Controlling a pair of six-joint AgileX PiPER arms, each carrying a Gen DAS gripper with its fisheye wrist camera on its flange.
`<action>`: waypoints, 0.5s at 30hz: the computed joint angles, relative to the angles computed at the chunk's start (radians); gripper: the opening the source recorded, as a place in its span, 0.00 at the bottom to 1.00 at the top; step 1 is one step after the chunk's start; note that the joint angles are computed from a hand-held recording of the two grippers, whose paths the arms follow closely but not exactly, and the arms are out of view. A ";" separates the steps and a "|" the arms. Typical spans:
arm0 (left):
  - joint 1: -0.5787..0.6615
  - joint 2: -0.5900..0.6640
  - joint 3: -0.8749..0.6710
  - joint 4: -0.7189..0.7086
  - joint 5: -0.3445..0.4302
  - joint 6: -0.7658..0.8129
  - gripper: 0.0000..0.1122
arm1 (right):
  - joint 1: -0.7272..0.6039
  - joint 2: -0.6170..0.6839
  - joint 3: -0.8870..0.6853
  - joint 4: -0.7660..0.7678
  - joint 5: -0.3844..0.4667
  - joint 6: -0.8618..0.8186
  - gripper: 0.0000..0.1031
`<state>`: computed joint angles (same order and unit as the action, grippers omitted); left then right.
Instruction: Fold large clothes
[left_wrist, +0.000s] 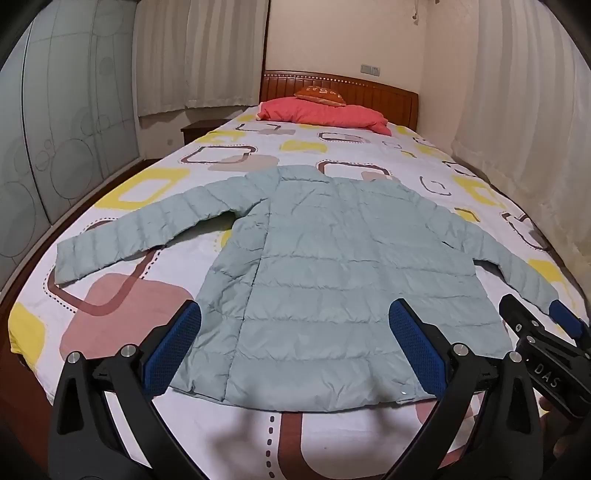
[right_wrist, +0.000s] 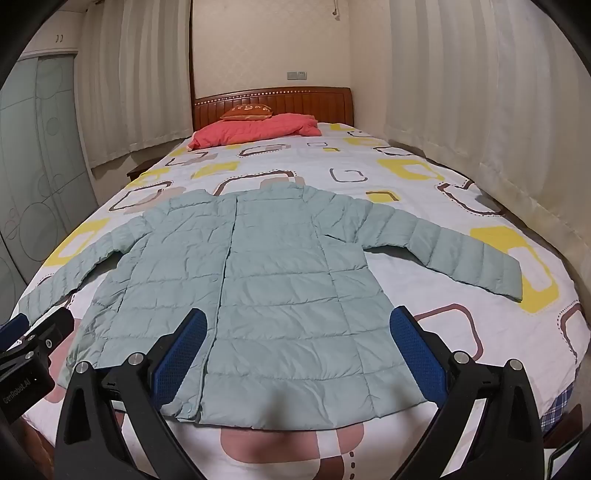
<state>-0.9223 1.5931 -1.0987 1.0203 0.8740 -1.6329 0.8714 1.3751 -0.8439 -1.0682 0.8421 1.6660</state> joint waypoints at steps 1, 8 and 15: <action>-0.002 0.002 -0.002 0.003 0.005 -0.002 0.90 | 0.001 0.000 -0.001 0.001 0.001 -0.001 0.96; -0.001 0.012 -0.013 -0.008 0.007 0.002 0.90 | 0.005 -0.002 -0.006 0.007 0.009 -0.008 0.96; -0.013 -0.008 0.000 -0.008 0.008 -0.012 0.90 | 0.003 0.001 -0.004 0.005 0.003 -0.003 0.96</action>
<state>-0.9355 1.5855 -1.0984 1.0124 0.8816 -1.6446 0.8743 1.3764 -0.8482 -1.0633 0.8447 1.6629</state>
